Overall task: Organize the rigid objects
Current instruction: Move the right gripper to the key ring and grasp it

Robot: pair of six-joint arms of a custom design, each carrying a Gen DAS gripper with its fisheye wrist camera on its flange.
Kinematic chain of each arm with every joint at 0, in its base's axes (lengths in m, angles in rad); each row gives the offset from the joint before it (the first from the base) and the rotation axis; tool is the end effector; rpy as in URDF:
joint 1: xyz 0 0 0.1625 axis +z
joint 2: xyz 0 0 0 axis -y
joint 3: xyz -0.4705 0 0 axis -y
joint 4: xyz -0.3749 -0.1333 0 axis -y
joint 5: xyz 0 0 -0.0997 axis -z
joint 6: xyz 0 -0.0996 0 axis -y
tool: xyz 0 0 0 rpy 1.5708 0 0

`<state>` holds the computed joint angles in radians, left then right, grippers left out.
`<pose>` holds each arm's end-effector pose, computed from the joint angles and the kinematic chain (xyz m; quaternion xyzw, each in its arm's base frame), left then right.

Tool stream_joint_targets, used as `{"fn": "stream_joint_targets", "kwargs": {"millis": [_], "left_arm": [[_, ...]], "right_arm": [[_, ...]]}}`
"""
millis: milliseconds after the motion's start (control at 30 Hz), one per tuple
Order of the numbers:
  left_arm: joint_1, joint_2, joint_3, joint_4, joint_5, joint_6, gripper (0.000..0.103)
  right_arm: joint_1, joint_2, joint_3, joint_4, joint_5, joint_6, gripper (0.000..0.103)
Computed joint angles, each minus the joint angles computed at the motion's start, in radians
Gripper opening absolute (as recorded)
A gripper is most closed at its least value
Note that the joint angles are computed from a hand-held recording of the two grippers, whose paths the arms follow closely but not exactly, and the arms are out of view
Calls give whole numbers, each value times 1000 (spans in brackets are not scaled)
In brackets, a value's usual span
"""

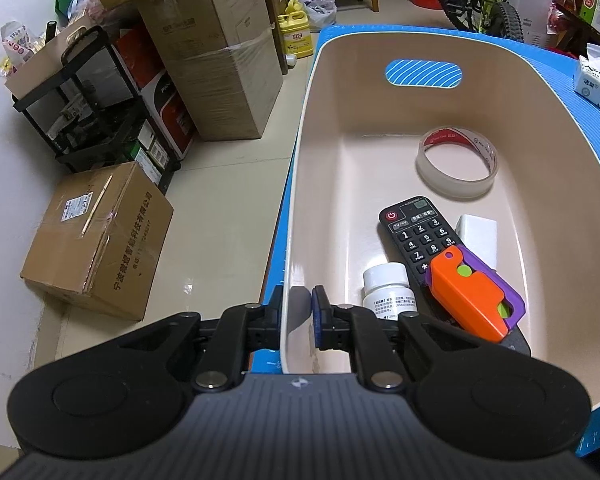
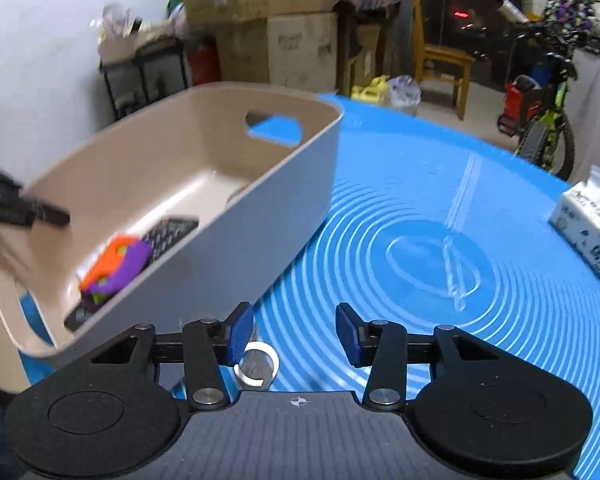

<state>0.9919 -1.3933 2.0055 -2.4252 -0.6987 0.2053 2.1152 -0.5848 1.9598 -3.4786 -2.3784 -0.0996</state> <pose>-0.0993 -0.5349 0.3719 0.2967 0.8510 -0.1855 0.3916 0.3560 -0.4696 0.0458 0.1826 -0.8743 0.3197 0.3163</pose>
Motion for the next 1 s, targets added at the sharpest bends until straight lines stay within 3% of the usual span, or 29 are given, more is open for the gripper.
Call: {"fn": "stream_joint_targets", "kwargs": {"millis": [333,467,800,1000], "left_arm": [[1,-1,-4,2,0,5,15],[0,0,-4,6,4,2,16],[-2,1,0,3,5,1,16],[-3,0,2,2,5,-1,16]], "right_arm": [[-6,58,-25,121,-14,21,58],[-4,85,-39,89,-38,13,58],[36,144,-74,5,-231,-65,50],[14,87,-38,99,-176,142,48]]}}
